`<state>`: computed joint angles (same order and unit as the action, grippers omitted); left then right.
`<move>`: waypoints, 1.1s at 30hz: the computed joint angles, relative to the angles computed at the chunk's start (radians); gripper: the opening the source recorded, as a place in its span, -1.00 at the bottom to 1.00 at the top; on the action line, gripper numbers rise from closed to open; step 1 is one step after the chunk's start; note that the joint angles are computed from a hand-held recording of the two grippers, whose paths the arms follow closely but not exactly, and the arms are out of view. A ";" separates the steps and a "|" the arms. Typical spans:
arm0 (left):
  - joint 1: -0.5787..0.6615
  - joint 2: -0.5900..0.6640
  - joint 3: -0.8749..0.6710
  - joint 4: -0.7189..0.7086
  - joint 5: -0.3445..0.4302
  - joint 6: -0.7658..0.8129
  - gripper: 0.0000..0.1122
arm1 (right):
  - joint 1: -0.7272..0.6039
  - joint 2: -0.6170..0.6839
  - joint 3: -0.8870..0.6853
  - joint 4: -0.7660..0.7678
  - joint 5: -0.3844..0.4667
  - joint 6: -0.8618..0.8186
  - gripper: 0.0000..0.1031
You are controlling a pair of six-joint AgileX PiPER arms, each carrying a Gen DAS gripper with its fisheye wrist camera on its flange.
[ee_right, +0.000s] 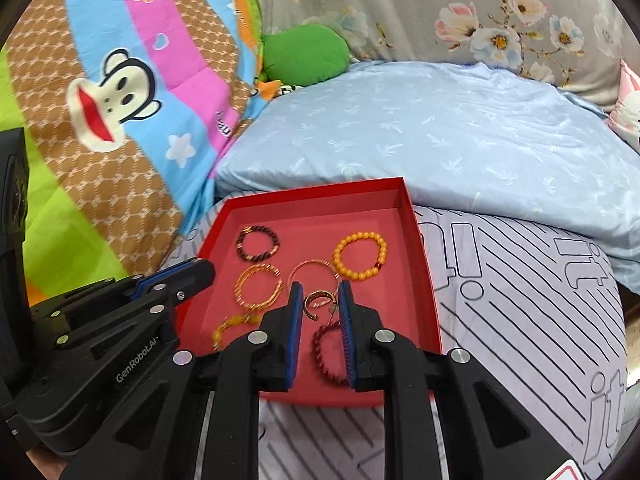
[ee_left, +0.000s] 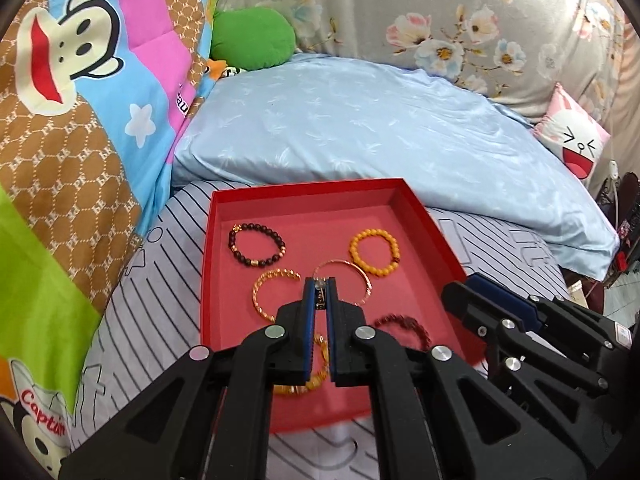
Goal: Organize jewelry
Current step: 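Carry both gold rings into the red tray and open both tools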
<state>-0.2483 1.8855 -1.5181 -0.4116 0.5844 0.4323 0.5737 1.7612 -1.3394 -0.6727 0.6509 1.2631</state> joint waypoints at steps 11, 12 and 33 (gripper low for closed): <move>-0.028 0.171 -0.186 0.141 0.037 -0.144 -0.92 | -0.077 0.121 -0.075 0.075 -0.046 -0.094 -0.67; -0.029 0.185 -0.202 0.150 0.043 -0.155 -0.92 | -0.081 0.132 -0.082 0.079 -0.046 -0.100 -0.67; -0.053 0.275 -0.294 0.246 0.047 -0.246 -0.84 | -0.104 0.200 -0.139 0.109 -0.039 -0.136 -0.61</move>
<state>-0.3011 2.1609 -1.8117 -0.1655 0.6311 0.1860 0.4696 1.9611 -1.4787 -0.5632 0.6119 1.1269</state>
